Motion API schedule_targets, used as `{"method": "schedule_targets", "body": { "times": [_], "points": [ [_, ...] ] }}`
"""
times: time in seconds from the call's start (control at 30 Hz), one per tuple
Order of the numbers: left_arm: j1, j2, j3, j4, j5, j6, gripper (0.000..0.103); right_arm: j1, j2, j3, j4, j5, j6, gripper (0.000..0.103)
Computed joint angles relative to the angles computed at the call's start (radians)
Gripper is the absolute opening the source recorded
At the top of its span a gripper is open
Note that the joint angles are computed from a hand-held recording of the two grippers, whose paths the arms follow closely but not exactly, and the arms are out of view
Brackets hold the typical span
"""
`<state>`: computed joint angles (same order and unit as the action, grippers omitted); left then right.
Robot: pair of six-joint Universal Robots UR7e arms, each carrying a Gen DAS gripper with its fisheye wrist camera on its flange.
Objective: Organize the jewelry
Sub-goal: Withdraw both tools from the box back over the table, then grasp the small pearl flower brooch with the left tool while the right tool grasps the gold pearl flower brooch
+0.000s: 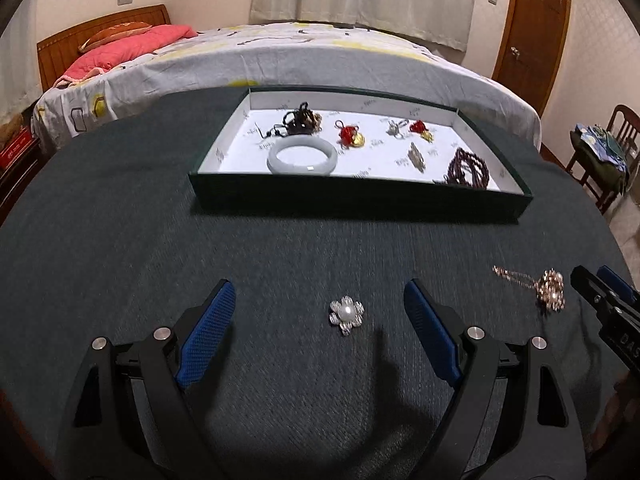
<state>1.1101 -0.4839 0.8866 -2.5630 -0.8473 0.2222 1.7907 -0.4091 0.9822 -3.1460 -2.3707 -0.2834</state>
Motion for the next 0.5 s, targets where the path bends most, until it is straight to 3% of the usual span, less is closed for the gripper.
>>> {"method": "schedule_targets", "body": {
  "times": [0.3, 0.37, 0.5],
  "points": [
    [0.008, 0.009, -0.009, 0.062, 0.001, -0.069, 0.083, -0.008, -0.021, 0.075, -0.072, 0.011, 0.006, 0.067],
    [0.010, 0.018, -0.028, 0.104, 0.004, -0.087, 0.072, -0.008, -0.023, 0.082, -0.082, 0.014, 0.008, 0.067],
    [0.003, 0.025, -0.029, 0.101, 0.013, -0.056, 0.064, -0.010, -0.028, 0.090, -0.082, 0.027, 0.016, 0.067]
  ]
}}
